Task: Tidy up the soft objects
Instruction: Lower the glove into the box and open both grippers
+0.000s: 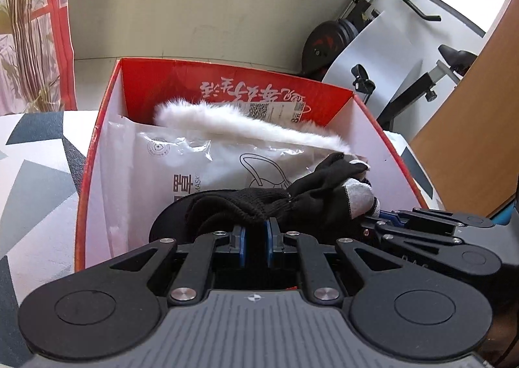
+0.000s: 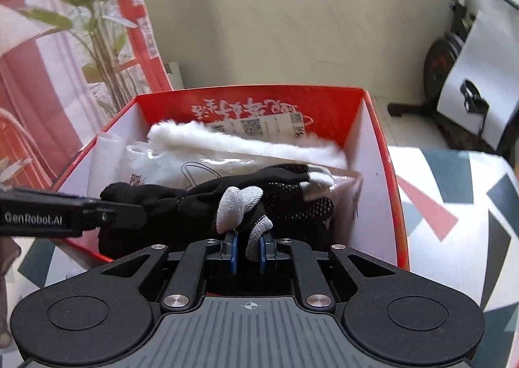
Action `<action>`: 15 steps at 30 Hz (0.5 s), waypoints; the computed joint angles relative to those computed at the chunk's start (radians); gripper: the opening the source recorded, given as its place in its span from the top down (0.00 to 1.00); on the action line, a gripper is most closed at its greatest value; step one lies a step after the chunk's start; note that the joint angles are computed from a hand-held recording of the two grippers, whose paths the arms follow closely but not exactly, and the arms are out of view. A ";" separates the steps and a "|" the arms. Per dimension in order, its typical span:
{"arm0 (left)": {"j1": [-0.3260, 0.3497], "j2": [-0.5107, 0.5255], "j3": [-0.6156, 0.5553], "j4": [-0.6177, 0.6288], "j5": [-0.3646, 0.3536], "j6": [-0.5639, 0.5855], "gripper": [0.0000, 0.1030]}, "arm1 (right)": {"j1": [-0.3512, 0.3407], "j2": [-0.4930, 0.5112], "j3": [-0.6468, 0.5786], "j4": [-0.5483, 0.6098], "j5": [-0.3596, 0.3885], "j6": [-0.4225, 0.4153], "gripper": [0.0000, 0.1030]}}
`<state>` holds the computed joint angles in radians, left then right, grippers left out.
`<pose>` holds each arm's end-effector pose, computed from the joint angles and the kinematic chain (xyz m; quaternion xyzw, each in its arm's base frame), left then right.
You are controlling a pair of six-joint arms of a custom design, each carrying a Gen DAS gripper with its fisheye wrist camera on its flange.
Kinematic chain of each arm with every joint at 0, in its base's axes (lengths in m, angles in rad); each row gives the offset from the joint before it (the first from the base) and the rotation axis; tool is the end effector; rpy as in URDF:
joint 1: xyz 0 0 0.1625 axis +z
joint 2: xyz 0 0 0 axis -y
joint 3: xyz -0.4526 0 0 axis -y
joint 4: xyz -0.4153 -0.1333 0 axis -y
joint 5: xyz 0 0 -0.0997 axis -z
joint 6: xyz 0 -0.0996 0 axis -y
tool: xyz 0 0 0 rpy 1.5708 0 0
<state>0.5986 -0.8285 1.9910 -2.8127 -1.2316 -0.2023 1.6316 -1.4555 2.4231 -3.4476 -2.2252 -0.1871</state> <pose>-0.3834 -0.4630 0.0291 0.3636 0.9153 -0.1260 0.1187 0.0975 -0.4061 0.3002 -0.0349 -0.8617 0.3968 0.3144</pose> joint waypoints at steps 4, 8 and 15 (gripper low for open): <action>0.001 0.002 -0.006 0.006 -0.015 0.038 0.86 | -0.005 -0.023 0.003 0.034 -0.015 0.064 0.85; -0.006 -0.011 0.009 -0.029 0.003 0.064 0.59 | 0.018 -0.022 0.014 -0.025 -0.042 0.042 0.76; -0.039 -0.094 0.097 -0.170 0.069 0.140 0.29 | 0.063 -0.045 0.064 -0.179 -0.043 -0.063 0.67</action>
<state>0.5600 -0.9224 2.0885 -2.9825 -1.1626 -0.0622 1.6949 -1.5002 2.4866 -3.6262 -2.2686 -0.2497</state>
